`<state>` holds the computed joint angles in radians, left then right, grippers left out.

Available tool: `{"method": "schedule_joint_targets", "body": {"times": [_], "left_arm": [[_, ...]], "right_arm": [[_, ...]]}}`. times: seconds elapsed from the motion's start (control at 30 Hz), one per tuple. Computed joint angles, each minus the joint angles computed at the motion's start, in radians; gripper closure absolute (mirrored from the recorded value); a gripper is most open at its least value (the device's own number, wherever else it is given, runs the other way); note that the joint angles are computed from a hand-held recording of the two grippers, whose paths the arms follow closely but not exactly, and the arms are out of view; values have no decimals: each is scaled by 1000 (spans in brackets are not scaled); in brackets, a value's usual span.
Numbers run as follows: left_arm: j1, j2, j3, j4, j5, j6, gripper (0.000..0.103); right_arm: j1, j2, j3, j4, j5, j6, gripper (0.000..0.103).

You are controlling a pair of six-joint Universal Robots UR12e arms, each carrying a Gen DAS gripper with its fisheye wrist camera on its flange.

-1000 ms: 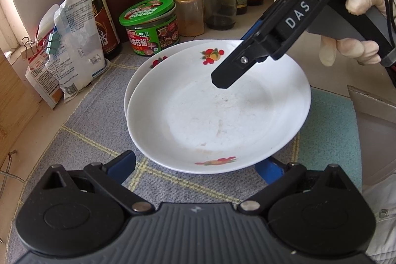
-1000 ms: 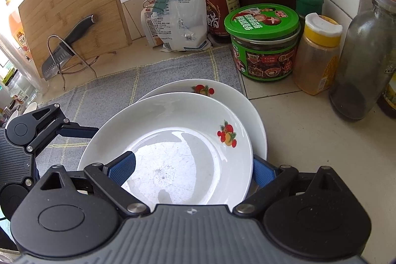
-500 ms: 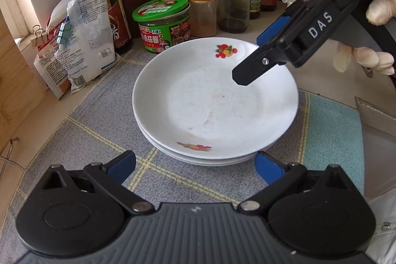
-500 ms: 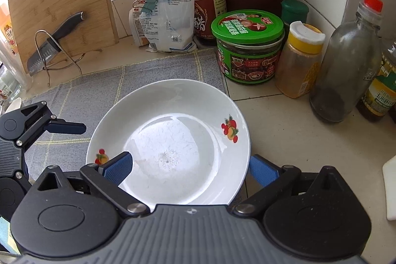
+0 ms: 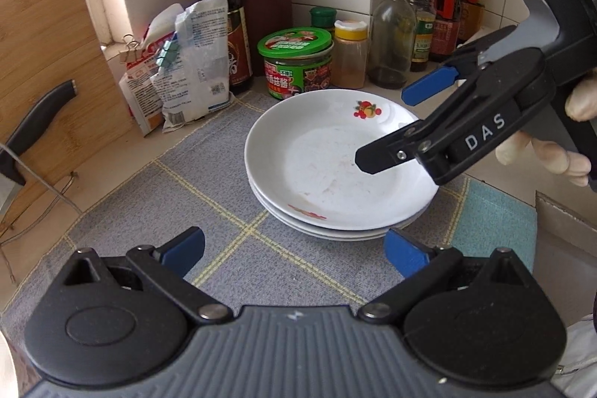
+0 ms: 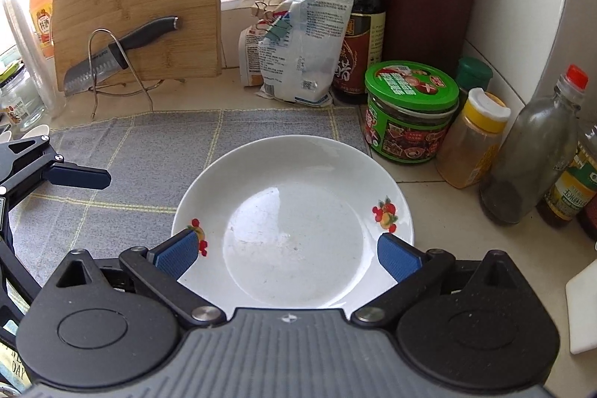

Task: Organize plates and bowls
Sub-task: 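Open both grippers and move them from the plates toward the white bowls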

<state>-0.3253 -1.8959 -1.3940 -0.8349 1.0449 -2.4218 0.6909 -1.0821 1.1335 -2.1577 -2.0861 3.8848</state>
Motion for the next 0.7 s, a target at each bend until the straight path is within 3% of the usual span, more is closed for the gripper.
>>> {"method": "schedule_joint_targets", "body": {"times": [0.17,0.47,0.7], "left_arm": [[6,38,-53,41,38,-95,1],[10,109,-135,34,106,-191,1],[22,153,-180,41,150,-255,1]], "right_arm": [[12,28,-32,-33,-21,-101,0],[8,58,-66,-61,42,-235,0],[3,74,-65,-151,126,-353,0]]}}
